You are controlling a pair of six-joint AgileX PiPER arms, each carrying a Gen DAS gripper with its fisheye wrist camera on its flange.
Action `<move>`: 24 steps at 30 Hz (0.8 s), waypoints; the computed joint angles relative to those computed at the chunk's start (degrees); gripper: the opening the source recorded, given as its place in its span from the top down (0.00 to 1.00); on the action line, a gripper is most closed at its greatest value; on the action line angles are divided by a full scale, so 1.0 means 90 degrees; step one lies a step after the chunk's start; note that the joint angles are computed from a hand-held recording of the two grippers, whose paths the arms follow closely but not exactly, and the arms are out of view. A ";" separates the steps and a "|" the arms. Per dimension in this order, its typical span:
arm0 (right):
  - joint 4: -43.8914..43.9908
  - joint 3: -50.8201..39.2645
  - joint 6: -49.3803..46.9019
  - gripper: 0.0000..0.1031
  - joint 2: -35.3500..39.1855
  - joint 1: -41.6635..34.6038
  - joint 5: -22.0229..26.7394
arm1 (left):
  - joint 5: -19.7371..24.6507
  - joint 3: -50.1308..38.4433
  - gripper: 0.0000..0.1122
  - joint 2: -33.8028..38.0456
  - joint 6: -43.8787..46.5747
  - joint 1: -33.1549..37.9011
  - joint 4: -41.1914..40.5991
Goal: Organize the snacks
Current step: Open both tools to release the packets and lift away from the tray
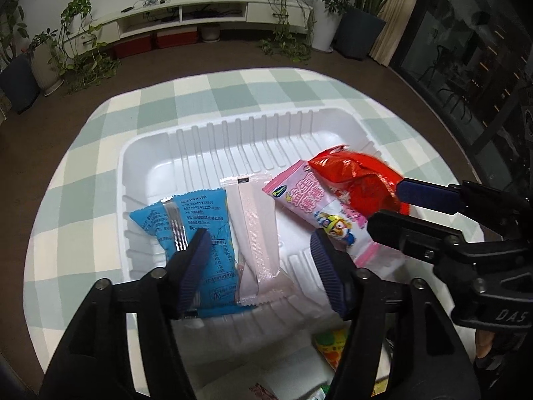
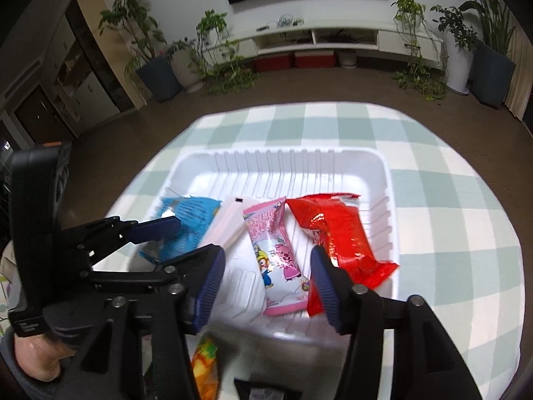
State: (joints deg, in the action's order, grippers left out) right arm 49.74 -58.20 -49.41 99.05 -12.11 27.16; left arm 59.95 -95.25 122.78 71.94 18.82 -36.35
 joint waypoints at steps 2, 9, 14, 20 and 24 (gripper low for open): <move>0.0377 0.0224 -0.0334 0.35 -0.0343 -0.0181 0.0194 | 0.0109 0.0163 0.31 -0.0221 0.0222 0.0182 -0.0222; 0.2175 0.1609 -0.2122 0.23 -0.1763 -0.1730 0.1652 | 0.0400 0.1136 0.09 -0.1036 0.1754 0.1432 -0.1287; 0.2544 0.3059 -0.3226 0.22 -0.2595 -0.3729 0.3139 | 0.0866 0.1472 0.09 -0.1180 0.1576 0.2336 -0.0825; 0.2019 0.4354 -0.4407 0.21 -0.2740 -0.5687 0.4048 | 0.0926 0.2424 0.09 -0.1415 0.2140 0.3272 -0.0627; 0.1790 0.5161 -0.5321 0.21 -0.2813 -0.6402 0.3981 | 0.0747 0.3140 0.09 -0.1642 0.2576 0.3669 -0.0499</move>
State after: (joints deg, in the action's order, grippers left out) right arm 65.85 -11.76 -97.30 73.73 -69.73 62.99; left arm 66.68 -66.98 108.00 95.12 51.84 -40.84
